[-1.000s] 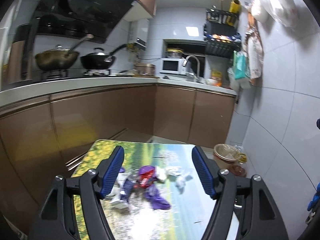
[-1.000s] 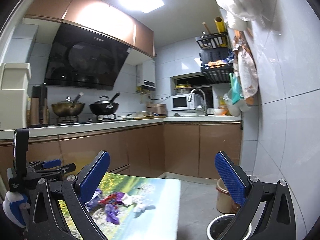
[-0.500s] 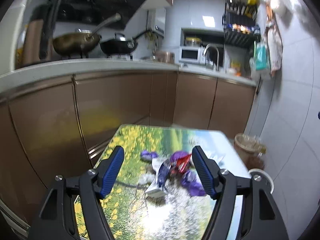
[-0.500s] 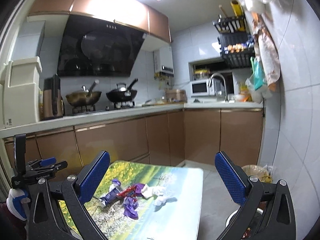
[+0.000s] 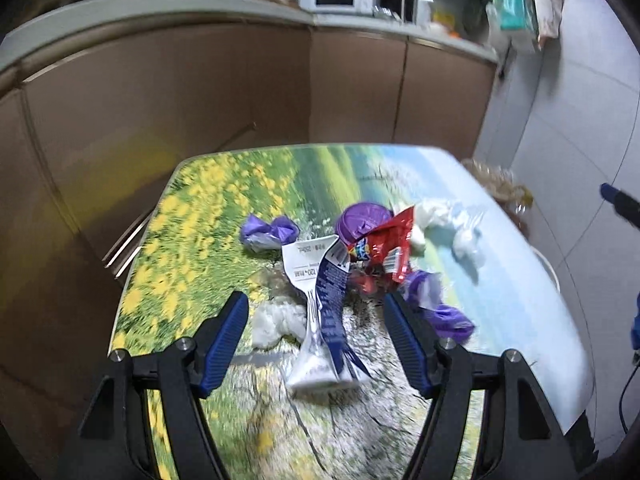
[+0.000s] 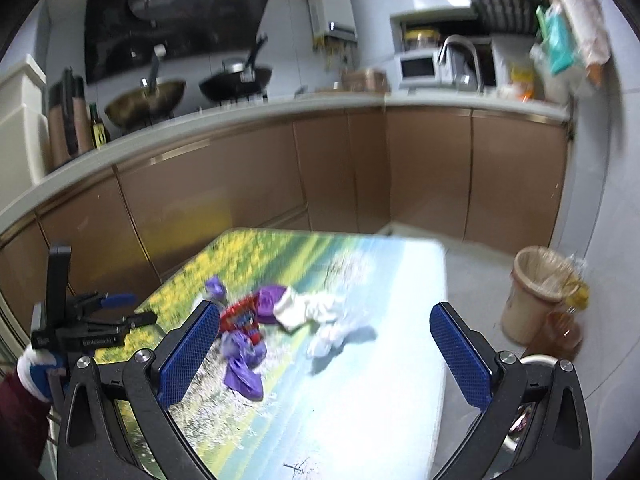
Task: Collect trash
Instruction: 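Grasp the white milk carton with the left tool while the right tool grasps a clear plastic bag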
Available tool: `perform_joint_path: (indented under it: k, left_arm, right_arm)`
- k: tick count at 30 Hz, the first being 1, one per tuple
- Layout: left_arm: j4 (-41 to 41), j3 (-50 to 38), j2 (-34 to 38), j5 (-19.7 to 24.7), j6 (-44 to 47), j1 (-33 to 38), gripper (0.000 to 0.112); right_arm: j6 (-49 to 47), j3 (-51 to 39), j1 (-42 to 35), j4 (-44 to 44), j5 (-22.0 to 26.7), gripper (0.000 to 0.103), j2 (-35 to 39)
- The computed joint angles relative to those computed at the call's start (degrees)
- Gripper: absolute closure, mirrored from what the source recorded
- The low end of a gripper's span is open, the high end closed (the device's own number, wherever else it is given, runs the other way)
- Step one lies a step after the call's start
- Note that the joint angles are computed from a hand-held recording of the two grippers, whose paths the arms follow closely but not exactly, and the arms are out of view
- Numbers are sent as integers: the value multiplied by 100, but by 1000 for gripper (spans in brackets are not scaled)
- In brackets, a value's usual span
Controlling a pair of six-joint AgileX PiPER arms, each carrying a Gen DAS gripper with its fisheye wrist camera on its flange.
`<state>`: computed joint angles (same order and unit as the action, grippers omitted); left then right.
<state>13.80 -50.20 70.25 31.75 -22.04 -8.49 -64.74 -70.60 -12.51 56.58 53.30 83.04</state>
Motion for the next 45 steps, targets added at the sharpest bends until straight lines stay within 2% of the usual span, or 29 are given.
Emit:
perform_joint_path:
  k: [3,7,11,15,21,28,33,34,38,45]
  left_arm:
    - [-688,-333,576,-13,918,338,49]
    - [-1205,-732,1227,50,1587,627,52]
    - [-2048,-1104,1713,196,2416,921,60]
    - [-2340,-1298,2018,267,2762,982,63]
    - [-2674,-1442,2316,321,3069,1044,74]
    - [-3006,-1441,2385,201,3198,1100,77]
    - [-3219,-1331,2283,133,3208,1110,79]
    - [-3245,-1296,2241,118,3199,1113,79]
    - [-3523,-1094,1952,70,3321,1186,80]
    - [-3591,-784,1080,94,3107,1229,81]
  right_arm:
    - [143,-97,400,-233,-296,1,473]
    - [334,-294,779,-471,-575,1,1042]
    - [630,-632,1021,-695,-629,4,1565]
    - [993,-1056,1232,-992,-621,7,2078]
    - [1479,-1576,1451,-1320,-505,16,2658]
    - [1894,-2077,1550,-1550,-304,32,3187]
    - [2093,-2371,1566,-1631,-167,54,3483]
    - [2089,-2419,1550,-1593,-71,64,3518]
    - [1892,-2197,1484,-1490,-56,65,3348]
    - [1253,-1326,1179,-1125,24,65,2481]
